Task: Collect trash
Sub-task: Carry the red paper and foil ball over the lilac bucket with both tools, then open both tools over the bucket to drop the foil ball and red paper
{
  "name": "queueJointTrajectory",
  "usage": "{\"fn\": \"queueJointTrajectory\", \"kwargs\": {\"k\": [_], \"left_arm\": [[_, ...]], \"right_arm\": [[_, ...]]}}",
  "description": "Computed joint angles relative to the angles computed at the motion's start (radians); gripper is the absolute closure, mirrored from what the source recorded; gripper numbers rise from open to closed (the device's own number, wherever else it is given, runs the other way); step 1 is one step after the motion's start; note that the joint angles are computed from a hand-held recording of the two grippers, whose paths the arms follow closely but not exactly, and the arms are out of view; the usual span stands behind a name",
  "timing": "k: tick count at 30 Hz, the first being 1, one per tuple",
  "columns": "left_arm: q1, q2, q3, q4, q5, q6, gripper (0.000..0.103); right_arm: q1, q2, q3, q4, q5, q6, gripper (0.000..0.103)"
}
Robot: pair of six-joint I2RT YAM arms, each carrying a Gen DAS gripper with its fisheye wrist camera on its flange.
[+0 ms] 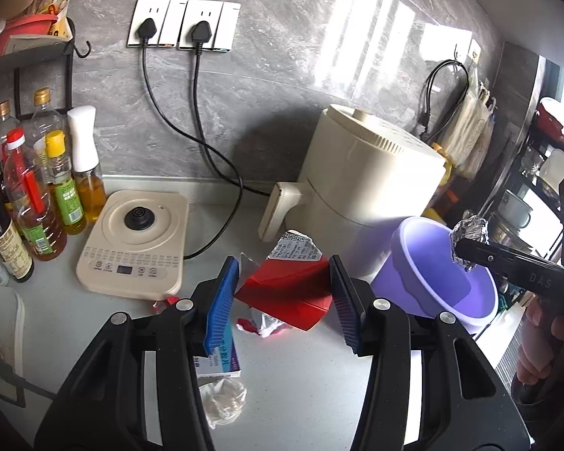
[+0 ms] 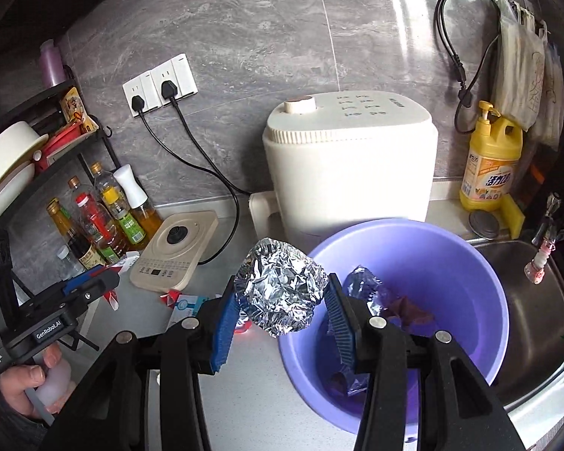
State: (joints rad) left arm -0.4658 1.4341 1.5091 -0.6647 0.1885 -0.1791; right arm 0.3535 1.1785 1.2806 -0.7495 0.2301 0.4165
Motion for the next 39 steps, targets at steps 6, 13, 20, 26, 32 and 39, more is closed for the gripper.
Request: {"fn": "queueJointTrajectory", "kwargs": {"k": [6,13,20,26,32,39], "left_arm": [[-0.086,0.036,0.028,0.038,-0.035,-0.038,0.054],[-0.174,0.077,0.068,0.073,-0.081,-0.085,0.054],[-0.261,0.120,0.135,0.074,-0.124,-0.097,0.054],[-0.330,0.183,0.217,0.043,-0.138,-0.084,0.054],[-0.386,0.285,0.341,-0.006,-0.139,-0.057,0.054],[-0.448,0.410,0.489,-0.062,-0.133,-0.039,0.053]], "right_arm": [[-0.103,-0.052,-0.031,-0.005,-0.053,-0.058,0.058],[-0.241,-0.110,-0.082,-0.001,-0.156,-0.128,0.056],[-0.415,-0.186,-0.131,0.032,-0.268,-0.192,0.032],[-0.562,-0.239,-0.176,0.021,-0.363,-0.225,0.031],[-0.683,-0.298,-0.219,0.001,-0.451,-0.260,0.028],[-0.833,-0.367,-0.279,-0.001,-0.582,-0.356,0.024]]}}
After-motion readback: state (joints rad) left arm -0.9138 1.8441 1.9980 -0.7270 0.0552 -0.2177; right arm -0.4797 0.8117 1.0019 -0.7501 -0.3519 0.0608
